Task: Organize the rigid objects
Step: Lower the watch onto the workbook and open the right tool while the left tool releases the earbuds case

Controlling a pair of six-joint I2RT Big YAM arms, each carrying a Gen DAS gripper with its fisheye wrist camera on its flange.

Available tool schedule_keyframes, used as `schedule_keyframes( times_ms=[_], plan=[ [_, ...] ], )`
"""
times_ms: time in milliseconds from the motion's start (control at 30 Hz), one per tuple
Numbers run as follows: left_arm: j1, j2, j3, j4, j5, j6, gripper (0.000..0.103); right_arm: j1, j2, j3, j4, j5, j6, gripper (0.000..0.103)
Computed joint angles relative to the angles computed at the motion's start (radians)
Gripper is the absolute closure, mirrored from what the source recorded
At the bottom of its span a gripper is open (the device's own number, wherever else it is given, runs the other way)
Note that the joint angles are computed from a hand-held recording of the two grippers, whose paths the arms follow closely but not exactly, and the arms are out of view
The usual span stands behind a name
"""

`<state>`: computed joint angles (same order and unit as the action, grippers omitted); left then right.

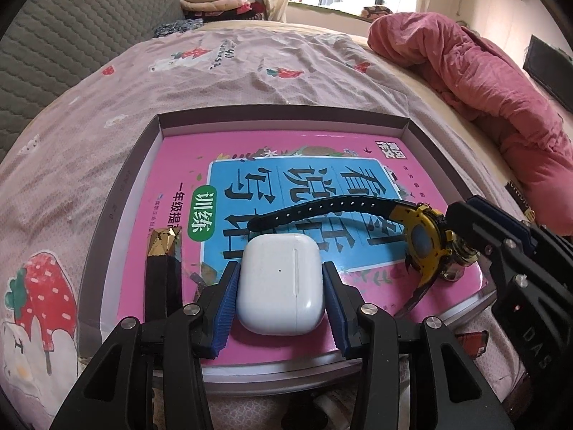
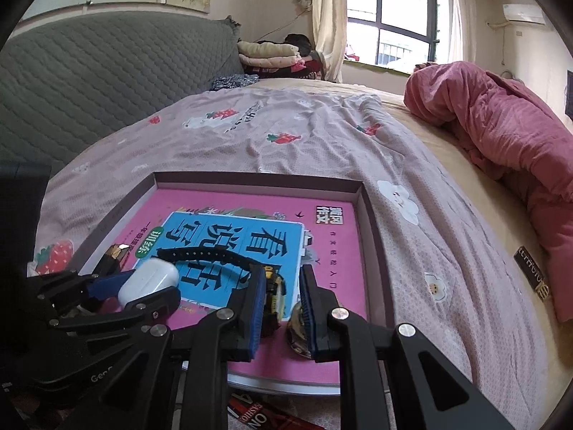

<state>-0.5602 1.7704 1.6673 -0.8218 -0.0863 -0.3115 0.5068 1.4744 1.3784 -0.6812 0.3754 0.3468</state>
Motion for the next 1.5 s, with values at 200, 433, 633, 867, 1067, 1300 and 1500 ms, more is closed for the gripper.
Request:
schedule_keyframes(
  times_ms=[200, 433, 633, 867, 1067, 1300, 1500],
  plan=[
    [-0.002, 0.004, 0.005, -0.003, -0.003, 0.002, 0.057, -0.005, -0.01, -0.008, 0.007, 0.008, 0.001, 0.084],
    [0.001, 0.016, 0.021, -0.01, 0.003, 0.007, 0.057, -0.008, -0.012, -0.009, 0.01, 0.008, 0.009, 0.084],
    [0.01, 0.023, 0.041, -0.028, 0.033, -0.016, 0.057, -0.008, -0.015, -0.017, 0.021, 0.019, 0.008, 0.084],
    [0.012, 0.014, 0.039, -0.029, 0.037, -0.011, 0.057, -0.004, -0.022, -0.022, 0.037, 0.03, -0.001, 0.076],
    [0.017, -0.004, 0.03, -0.025, 0.037, -0.015, 0.057, -0.005, -0.031, -0.028, 0.05, 0.036, 0.006, 0.067],
    [0.025, -0.034, 0.019, -0.018, 0.037, -0.028, 0.057, -0.01, -0.045, -0.035, 0.058, 0.027, 0.014, 0.057],
    [0.025, -0.052, 0.014, -0.022, 0.034, -0.03, 0.055, -0.004, -0.06, -0.042, 0.074, 0.041, -0.003, 0.057]
  ],
)
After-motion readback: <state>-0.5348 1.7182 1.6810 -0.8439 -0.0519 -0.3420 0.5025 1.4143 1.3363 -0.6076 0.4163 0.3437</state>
